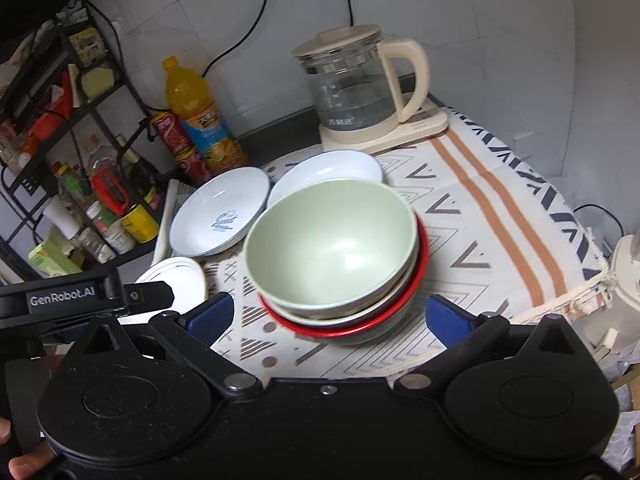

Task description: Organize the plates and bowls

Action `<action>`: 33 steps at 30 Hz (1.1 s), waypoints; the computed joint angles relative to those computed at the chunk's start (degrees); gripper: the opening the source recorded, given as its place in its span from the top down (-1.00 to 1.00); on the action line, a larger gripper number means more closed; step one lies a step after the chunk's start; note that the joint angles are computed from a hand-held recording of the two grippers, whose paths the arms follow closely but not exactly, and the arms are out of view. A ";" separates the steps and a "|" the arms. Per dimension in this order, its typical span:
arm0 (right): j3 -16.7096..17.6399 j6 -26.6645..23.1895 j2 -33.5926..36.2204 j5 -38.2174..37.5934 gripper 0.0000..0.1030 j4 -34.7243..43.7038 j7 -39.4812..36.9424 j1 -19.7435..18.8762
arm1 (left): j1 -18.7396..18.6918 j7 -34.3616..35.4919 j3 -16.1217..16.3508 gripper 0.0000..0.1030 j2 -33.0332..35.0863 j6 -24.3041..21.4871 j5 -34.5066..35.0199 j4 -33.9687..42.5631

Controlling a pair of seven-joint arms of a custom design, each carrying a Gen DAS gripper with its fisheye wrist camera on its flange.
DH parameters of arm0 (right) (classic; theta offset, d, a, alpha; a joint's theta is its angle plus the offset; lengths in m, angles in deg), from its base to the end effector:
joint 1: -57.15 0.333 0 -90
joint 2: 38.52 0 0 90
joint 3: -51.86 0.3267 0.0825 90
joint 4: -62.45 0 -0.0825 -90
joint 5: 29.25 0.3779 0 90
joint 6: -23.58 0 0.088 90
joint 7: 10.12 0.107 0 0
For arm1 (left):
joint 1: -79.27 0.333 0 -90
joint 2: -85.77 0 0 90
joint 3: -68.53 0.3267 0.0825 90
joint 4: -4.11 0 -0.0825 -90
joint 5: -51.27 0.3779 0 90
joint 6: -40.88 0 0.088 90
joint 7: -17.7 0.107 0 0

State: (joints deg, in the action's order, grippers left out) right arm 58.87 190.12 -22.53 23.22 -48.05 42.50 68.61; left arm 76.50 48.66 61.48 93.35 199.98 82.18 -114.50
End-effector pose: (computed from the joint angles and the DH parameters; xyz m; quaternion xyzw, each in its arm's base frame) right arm 0.6279 0.1526 0.4212 -0.6902 0.6048 -0.0962 0.3854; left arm 0.5945 -0.1234 0.4433 -0.7948 0.5184 -0.2421 0.2023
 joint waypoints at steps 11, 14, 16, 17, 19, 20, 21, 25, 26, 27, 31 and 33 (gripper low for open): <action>1.53 -0.78 -2.05 6.13 -1.00 -1.16 -6.26 0.49 | 0.77 -9.38 0.84 -1.00 -6.40 -2.27 8.47 -5.26; 1.53 -1.07 -1.95 6.71 -1.00 -0.86 -7.26 0.98 | 1.38 -10.85 0.90 -1.00 -6.99 -1.86 9.12 -5.99; 1.45 -1.05 -1.83 6.63 -1.00 -0.66 -7.65 1.38 | 1.74 -12.24 0.95 -1.00 -7.35 -1.50 10.80 -6.48; 1.38 -1.06 -1.73 6.42 -1.00 -0.54 -7.55 1.61 | 1.90 -12.64 0.96 -1.00 -7.42 -1.48 11.27 -6.62; 1.38 -1.08 -1.50 6.24 -1.00 -0.19 -7.50 1.92 | 2.26 -12.87 1.07 -1.00 -7.64 -1.05 11.18 -7.09; 1.35 -0.94 -1.30 5.93 -1.00 0.06 -7.31 2.16 | 2.43 -13.38 1.11 -1.00 -7.78 -0.90 11.61 -7.33; 1.34 -0.98 -1.01 5.47 -1.00 0.45 -7.09 2.39 | 2.67 -13.70 1.22 -1.00 -7.93 -0.47 12.07 -7.66; 1.27 -1.35 0.38 2.83 -1.00 2.17 -5.44 3.35 | 3.61 -14.31 1.63 -1.00 -7.98 0.63 13.23 -8.19; 1.35 -1.15 0.74 2.31 -1.00 2.57 -5.03 3.58 | 3.86 -14.12 1.76 -1.00 -7.84 0.74 13.39 -8.13; 1.30 -0.97 1.18 1.40 -1.00 3.06 -4.28 3.97 | 4.15 -13.77 1.94 -1.00 -7.63 1.13 13.56 -8.06; 1.23 -1.00 3.40 -2.16 -1.00 5.76 -0.93 5.21 | 5.48 -11.40 2.81 -1.00 -6.76 3.82 12.11 -8.08; 2.22 -1.98 4.81 -2.45 -1.00 7.78 -1.06 4.92 | 6.16 -9.93 3.20 -1.00 -6.22 4.86 10.79 -8.01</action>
State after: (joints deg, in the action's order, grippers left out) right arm 61.09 188.14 -17.72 20.77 -40.27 41.44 73.54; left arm 82.65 38.73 64.68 87.13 204.84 92.97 -122.50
